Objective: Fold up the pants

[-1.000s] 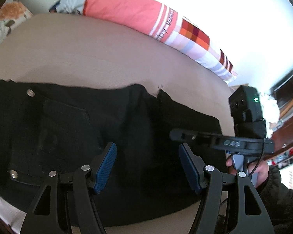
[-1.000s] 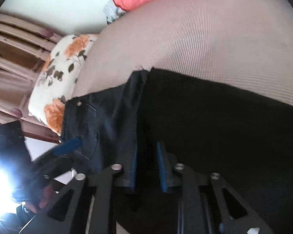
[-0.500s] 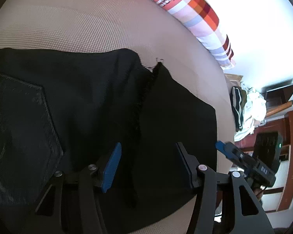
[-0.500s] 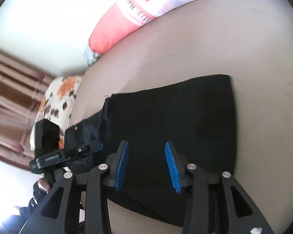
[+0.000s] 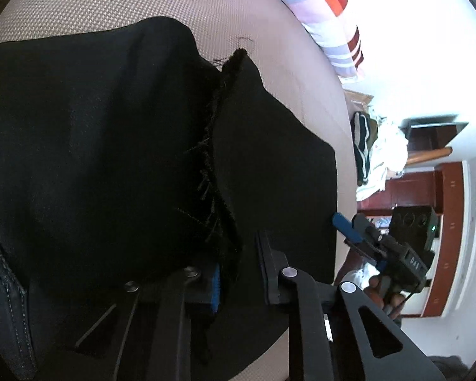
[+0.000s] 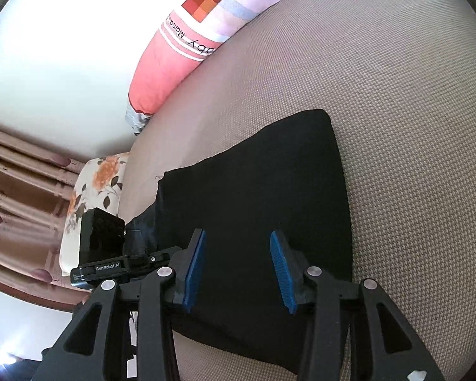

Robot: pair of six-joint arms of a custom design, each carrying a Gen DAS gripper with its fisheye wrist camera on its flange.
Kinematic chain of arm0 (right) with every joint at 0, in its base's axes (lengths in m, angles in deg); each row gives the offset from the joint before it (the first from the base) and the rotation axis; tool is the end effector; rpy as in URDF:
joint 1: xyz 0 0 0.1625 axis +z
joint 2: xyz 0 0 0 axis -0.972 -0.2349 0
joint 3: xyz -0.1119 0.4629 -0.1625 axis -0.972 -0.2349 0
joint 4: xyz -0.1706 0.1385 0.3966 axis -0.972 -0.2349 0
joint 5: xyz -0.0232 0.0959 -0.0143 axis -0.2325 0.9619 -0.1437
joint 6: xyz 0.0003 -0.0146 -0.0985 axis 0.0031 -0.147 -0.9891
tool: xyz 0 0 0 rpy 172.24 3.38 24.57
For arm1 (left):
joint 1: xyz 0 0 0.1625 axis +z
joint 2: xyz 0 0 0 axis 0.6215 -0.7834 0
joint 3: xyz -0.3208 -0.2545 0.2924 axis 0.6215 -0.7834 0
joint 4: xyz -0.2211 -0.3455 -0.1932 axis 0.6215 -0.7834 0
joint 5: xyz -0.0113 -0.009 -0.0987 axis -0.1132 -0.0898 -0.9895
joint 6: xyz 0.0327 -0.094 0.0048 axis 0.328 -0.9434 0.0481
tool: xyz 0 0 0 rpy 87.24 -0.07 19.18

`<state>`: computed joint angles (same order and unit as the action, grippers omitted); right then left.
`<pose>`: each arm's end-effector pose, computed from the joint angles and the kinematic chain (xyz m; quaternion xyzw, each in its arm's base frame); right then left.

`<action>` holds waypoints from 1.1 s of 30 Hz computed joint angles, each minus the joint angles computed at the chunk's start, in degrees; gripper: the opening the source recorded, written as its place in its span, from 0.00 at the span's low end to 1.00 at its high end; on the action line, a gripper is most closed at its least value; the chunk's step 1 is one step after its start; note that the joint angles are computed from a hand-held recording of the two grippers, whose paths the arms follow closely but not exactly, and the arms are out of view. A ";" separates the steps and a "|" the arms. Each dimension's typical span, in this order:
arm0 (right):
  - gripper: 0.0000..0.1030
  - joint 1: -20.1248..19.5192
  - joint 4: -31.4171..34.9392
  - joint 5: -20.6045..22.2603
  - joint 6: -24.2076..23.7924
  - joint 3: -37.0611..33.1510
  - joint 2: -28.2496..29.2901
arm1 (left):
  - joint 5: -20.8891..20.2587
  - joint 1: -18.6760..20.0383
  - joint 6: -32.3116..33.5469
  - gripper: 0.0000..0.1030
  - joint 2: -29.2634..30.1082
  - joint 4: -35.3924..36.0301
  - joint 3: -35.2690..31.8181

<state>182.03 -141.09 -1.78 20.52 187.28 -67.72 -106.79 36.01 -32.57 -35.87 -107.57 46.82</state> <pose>0.3195 -0.6475 0.1200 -0.0558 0.9917 -0.1128 0.0251 -0.0353 -0.6407 0.3056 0.0816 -0.9879 0.1298 0.0231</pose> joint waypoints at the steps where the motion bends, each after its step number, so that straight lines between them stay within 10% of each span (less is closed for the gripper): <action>1: 0.39 0.13 0.16 -0.18 0.16 -0.18 0.23 | -0.22 0.09 -0.59 0.18 0.11 -0.67 0.07; 4: 0.39 0.02 0.66 -0.16 0.45 -0.23 0.40 | 4.85 -1.79 -1.23 0.03 -0.08 -1.94 0.98; 16: 0.39 1.25 0.62 -4.13 -0.68 -0.59 0.46 | 15.89 -7.65 -2.83 0.03 -6.04 -2.78 6.19; 27: 0.37 5.25 4.58 -18.78 -7.96 -4.12 4.11 | 21.68 -8.66 -2.06 0.07 -4.31 0.36 6.76; 33: 0.38 6.94 2.64 -23.90 -12.39 -7.06 5.99 | 37.17 -12.47 0.34 0.19 -5.37 -0.60 8.27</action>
<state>188.97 -138.45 -25.68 8.13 180.22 -61.73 -69.62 23.54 -32.22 -41.24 -108.17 55.09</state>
